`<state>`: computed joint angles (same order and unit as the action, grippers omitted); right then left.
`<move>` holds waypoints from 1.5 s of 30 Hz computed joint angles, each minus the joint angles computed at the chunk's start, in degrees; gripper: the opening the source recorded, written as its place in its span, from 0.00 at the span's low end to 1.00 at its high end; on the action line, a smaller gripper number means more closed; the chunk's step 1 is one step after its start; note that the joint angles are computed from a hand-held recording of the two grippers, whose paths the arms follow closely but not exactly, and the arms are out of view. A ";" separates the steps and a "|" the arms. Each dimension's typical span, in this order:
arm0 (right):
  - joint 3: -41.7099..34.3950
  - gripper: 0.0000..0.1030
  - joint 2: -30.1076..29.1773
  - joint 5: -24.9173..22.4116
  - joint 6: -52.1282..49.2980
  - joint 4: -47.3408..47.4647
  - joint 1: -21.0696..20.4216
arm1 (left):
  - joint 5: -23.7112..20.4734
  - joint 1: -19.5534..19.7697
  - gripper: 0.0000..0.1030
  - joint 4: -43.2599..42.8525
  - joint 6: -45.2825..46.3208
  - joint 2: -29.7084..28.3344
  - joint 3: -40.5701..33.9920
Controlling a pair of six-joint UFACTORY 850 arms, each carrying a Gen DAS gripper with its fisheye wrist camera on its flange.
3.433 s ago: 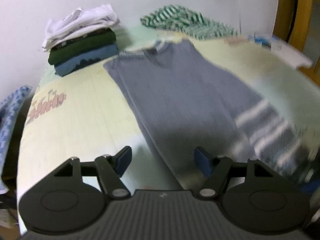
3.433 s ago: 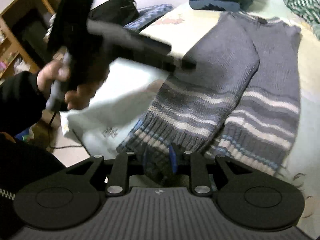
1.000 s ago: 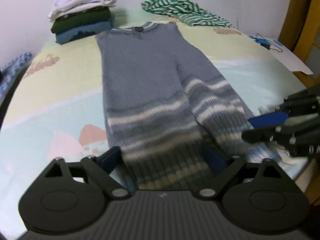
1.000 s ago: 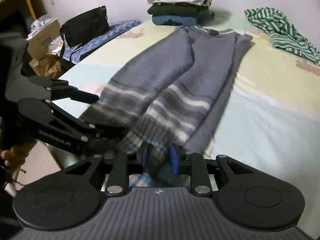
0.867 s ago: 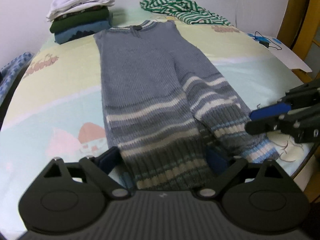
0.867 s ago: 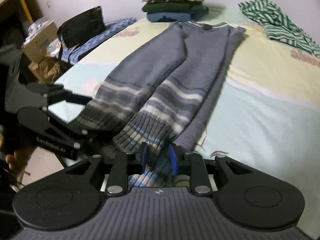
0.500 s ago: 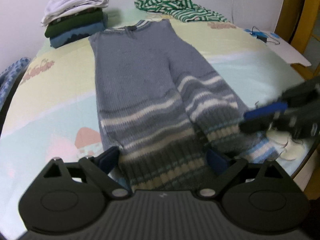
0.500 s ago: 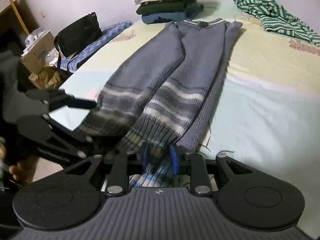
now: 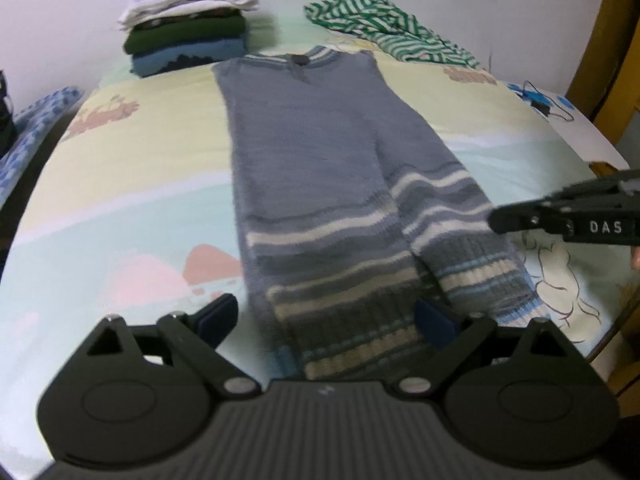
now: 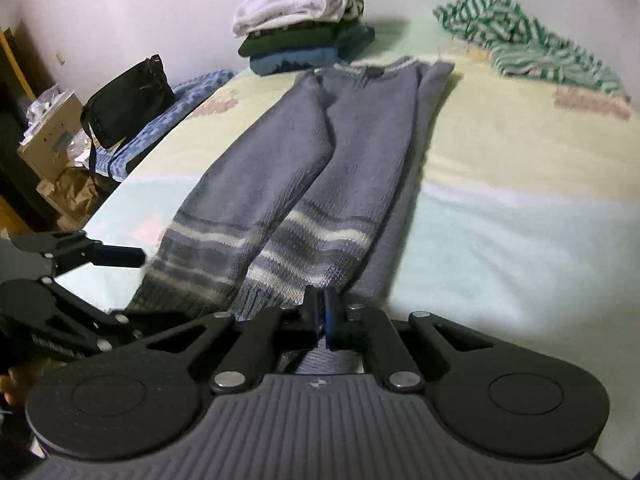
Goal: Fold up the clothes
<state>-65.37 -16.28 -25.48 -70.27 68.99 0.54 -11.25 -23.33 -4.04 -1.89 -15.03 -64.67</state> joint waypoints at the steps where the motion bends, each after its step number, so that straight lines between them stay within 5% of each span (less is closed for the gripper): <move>1: -0.26 0.03 -0.24 -0.12 1.34 -1.67 -0.18 | -0.01 0.29 0.93 -0.19 -0.19 0.20 0.20; 6: -0.93 0.12 -1.10 -0.35 4.32 -5.04 -0.23 | -0.71 1.50 0.93 5.06 -5.87 0.74 0.68; 9: 0.85 0.23 1.22 0.58 -5.32 3.63 -0.41 | -0.77 2.35 0.93 6.31 -7.90 1.08 0.98; 17: 0.61 0.21 0.29 -6.49 -8.75 1.00 0.70 | -2.08 3.27 0.93 9.30 -11.34 0.73 0.78; 30: 1.38 0.38 1.98 -11.22 9.90 -8.62 -3.61 | -5.84 4.50 0.83 -23.95 16.20 -0.03 0.58; 45: -1.00 0.46 -1.10 -15.18 17.35 -8.42 -4.35 | -9.42 4.38 0.87 -41.54 28.48 0.57 1.27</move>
<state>-66.37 -17.38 -40.66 -52.91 60.56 -3.81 -20.67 -18.95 -45.58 26.58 -14.46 -63.40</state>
